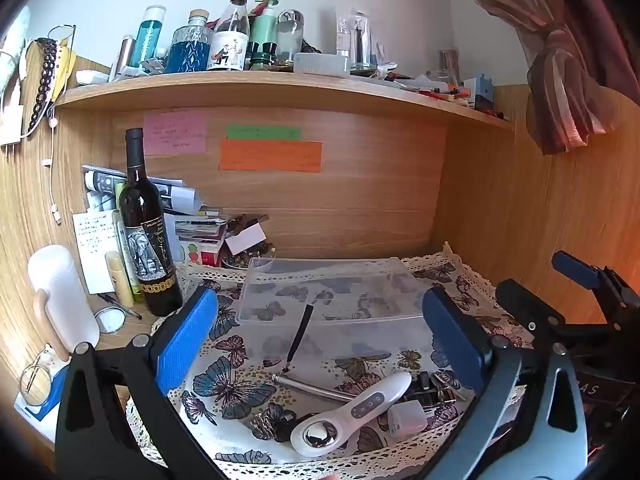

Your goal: Organize rigid objects

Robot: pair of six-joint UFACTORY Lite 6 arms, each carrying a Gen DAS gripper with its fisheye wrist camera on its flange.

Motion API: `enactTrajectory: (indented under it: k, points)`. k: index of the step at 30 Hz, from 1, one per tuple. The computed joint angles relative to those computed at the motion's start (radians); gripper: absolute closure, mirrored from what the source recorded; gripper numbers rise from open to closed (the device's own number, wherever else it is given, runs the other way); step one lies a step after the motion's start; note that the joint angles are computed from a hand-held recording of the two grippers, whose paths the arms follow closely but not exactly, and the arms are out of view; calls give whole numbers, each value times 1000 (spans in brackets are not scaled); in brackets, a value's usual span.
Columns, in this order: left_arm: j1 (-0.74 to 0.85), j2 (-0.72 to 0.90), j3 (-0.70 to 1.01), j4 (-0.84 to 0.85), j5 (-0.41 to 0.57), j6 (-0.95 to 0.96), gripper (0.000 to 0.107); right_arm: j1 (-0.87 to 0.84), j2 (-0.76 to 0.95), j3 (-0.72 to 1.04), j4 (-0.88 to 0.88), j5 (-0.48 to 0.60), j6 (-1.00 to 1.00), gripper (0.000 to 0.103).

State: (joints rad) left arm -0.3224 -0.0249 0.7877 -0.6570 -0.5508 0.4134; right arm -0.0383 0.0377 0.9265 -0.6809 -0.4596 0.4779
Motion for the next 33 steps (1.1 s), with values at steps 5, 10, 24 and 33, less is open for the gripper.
enactTrajectory:
  k: [5,10,24,33]
  points:
    - [-2,11,9,-1,12,-2,4,3,16,30,-49,42,50,0]
    - [-8,20,20,-15,3,6,4,3,40,51,-23,40,41,0]
    - [-42,9,5,-77,-53,71,4,-18,27,29,-23,10,50,0]
    - [-58,1,7,-114,-61,106,4,-22,29,38,-55,11,79,0]
